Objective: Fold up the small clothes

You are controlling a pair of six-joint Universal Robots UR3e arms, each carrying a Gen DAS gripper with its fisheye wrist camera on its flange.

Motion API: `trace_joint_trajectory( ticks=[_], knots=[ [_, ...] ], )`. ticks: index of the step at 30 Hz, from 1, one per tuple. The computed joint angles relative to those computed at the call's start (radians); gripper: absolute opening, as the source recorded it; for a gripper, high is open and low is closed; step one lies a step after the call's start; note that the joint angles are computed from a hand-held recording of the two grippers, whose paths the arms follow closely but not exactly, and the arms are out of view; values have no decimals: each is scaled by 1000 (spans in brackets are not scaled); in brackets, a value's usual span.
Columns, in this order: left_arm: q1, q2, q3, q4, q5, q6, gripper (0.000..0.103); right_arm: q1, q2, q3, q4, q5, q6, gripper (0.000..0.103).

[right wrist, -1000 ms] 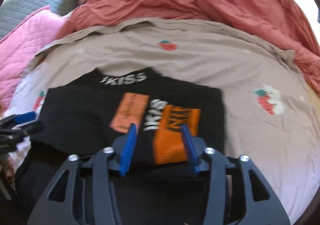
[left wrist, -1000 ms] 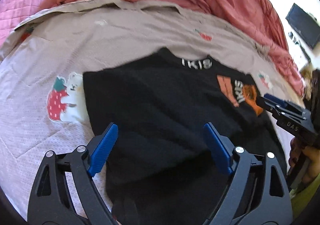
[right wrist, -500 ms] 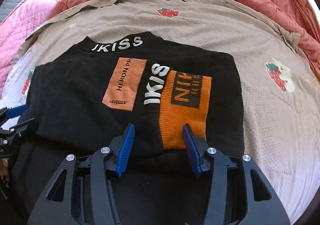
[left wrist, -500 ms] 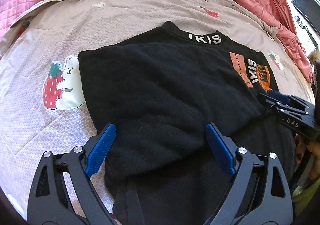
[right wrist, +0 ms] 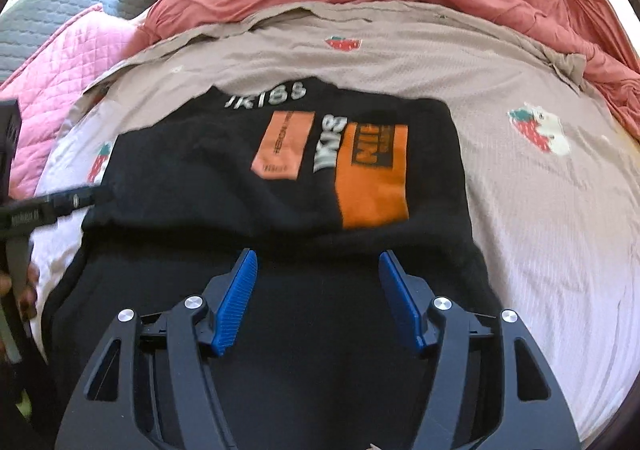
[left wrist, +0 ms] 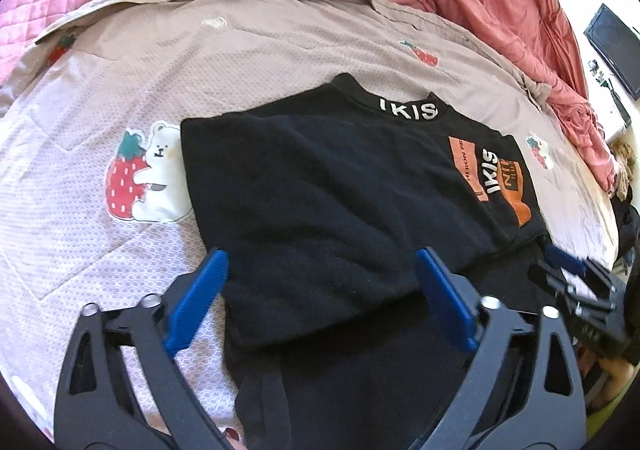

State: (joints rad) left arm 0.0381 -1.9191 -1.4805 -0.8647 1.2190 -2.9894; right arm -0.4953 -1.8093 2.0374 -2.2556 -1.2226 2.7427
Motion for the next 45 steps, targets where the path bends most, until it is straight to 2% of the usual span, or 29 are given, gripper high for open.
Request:
trace_joint_trajectory(
  ticks=[4,16,21,30,36,40,45],
  knots=[
    [-2,22,-17,8,15,13,93,-67,-88,52,84,7,-71,62],
    [-15,81,-172,39,150,31,93,-277,-260,154,294,-1,-262,62],
    [14,126,-251,46,162,32,93,-335,-330,161,388,-16,-338,62],
    [132,297,-453,75,140,105,93,-557,-391,76,696,35,-464,62],
    [178,384,-527,61,133,133,93,-728,-430,14,913,74,-595,62],
    [195,432,-556,28,159,135,93,-799,-446,-10,1001,85,-653,62],
    [237,499,-578,-26,132,139,93,-843,-465,-35,1058,76,-695,62]
  ],
)
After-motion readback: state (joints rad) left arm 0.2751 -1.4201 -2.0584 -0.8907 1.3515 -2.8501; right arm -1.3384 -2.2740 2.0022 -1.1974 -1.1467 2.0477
